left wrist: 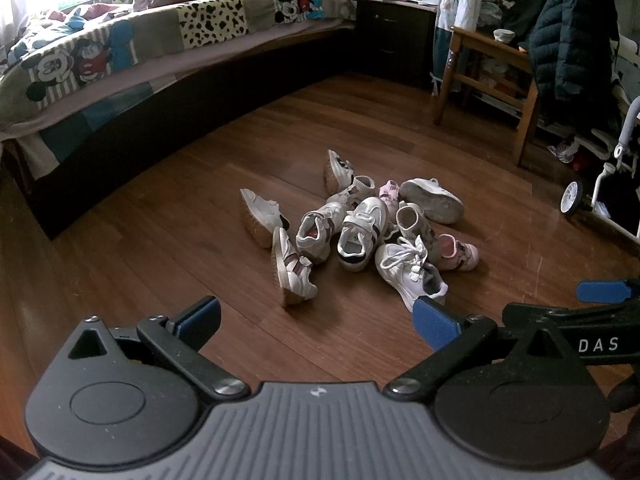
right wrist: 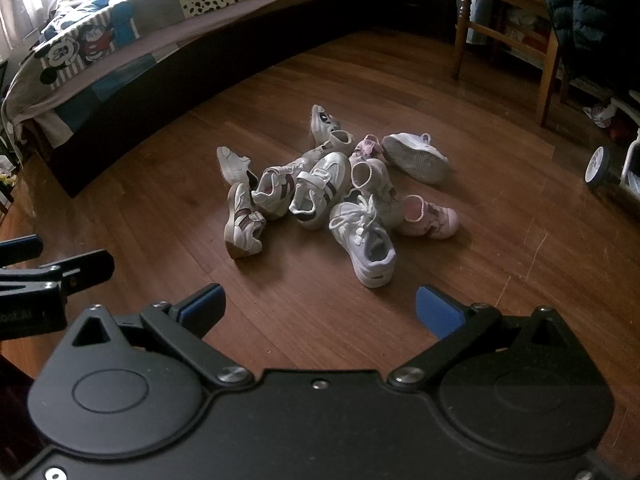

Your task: Organize scattered shoes

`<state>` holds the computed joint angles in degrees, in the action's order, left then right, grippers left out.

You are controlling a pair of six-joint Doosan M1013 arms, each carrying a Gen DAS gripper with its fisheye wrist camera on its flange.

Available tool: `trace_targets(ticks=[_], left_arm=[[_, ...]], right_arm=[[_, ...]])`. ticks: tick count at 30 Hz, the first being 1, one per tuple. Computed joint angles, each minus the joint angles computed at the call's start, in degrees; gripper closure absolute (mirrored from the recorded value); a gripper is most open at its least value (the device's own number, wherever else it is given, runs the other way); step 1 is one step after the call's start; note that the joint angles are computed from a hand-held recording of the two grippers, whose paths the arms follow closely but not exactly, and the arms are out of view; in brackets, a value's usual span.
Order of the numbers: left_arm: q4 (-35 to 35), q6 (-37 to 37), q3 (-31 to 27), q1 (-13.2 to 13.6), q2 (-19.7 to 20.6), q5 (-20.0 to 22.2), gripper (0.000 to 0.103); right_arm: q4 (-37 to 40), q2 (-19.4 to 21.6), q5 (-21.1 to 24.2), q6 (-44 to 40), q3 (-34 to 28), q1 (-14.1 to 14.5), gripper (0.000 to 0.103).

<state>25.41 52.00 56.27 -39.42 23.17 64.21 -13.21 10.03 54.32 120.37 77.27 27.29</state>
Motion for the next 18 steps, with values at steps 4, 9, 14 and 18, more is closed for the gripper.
trace_targets(ticks=[4, 9, 14, 18], left_arm=[[-0.24, 0.13, 0.24, 0.18, -0.22, -0.20, 0.000], [-0.09, -0.23, 0.39, 0.15, -0.30, -0.23, 0.000], [0.01, -0.36, 0.45, -0.01, -0.33, -0.22, 0.000], [0.10, -0.47, 0.49, -0.13, -0.35, -0.20, 0.000]], right_arm=[[0.05, -0.06, 0.16, 0.01, -0.04, 0.02, 0.000], [0.38, -0.03, 0.13, -0.23, -0.10, -0.20, 0.000], [0.57, 0.03, 0.05, -0.39, -0.03, -0.35, 0.000], [0.61, 0.03, 0.12, -0.52, -0.06, -0.39, 0.000]])
